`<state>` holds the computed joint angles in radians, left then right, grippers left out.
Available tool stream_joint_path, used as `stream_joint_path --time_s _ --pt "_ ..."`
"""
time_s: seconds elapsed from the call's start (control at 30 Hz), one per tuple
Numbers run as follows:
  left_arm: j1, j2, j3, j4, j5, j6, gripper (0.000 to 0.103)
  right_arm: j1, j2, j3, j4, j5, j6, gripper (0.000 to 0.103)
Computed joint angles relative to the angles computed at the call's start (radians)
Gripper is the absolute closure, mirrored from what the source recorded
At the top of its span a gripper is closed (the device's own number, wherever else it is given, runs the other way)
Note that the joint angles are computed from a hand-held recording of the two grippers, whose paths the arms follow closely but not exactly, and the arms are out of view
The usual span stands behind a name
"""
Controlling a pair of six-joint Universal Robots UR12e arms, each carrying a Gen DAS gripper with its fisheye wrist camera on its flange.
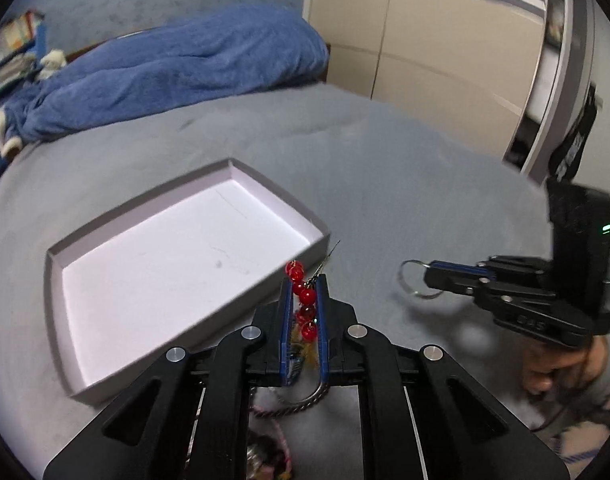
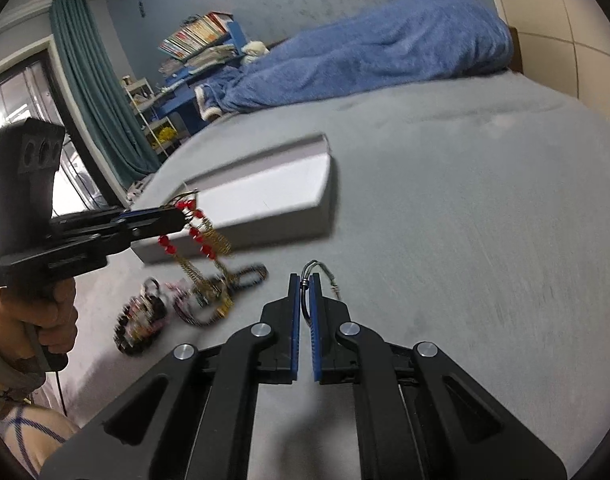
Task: Organize jewelry
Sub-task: 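Grasp the red-bead gold chain with the left tool while the right tool holds the ring, then lower both held items into the white box and open both tools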
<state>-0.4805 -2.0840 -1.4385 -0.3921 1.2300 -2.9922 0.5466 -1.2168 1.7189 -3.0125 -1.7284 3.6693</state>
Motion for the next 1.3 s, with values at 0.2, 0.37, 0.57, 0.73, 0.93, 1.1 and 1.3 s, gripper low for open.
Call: stream_joint_path --time_s 0.2,0.37,0.57,0.73,0.93,1.1,1.3 --pt "0.075 0.035 -0.035 0.065 -0.155 -0.127 0.091 -0.006 0.026 -0.077 -0.002 0.026 -0.062 0.099" --pt "0.109 0.048 -0.048 0.12 -0.122 -0.185 0.091 -0.015 0.052 -0.136 0.019 0.062 -0.101 0.099" --pt "0.13 0.039 -0.042 0.156 -0.071 -0.243 0.091 -0.016 0.105 -0.235 0.097 0.107 -0.17 0.099" --pt "0.14 0.014 -0.018 0.151 -0.104 -0.276 0.091 -0.029 0.147 -0.291 0.124 0.186 -0.15 0.099" --pt "0.133 -0.028 0.018 0.095 -0.127 -0.274 0.091 -0.047 0.193 -0.332 0.214 0.258 -0.093 0.099" --pt "0.124 -0.038 0.018 0.041 -0.029 -0.252 0.091 -0.054 0.186 -0.311 0.24 0.219 -0.046 0.099" --pt "0.113 -0.038 0.011 -0.022 0.098 -0.203 0.086 -0.057 0.167 -0.285 0.282 0.145 -0.026 0.098"
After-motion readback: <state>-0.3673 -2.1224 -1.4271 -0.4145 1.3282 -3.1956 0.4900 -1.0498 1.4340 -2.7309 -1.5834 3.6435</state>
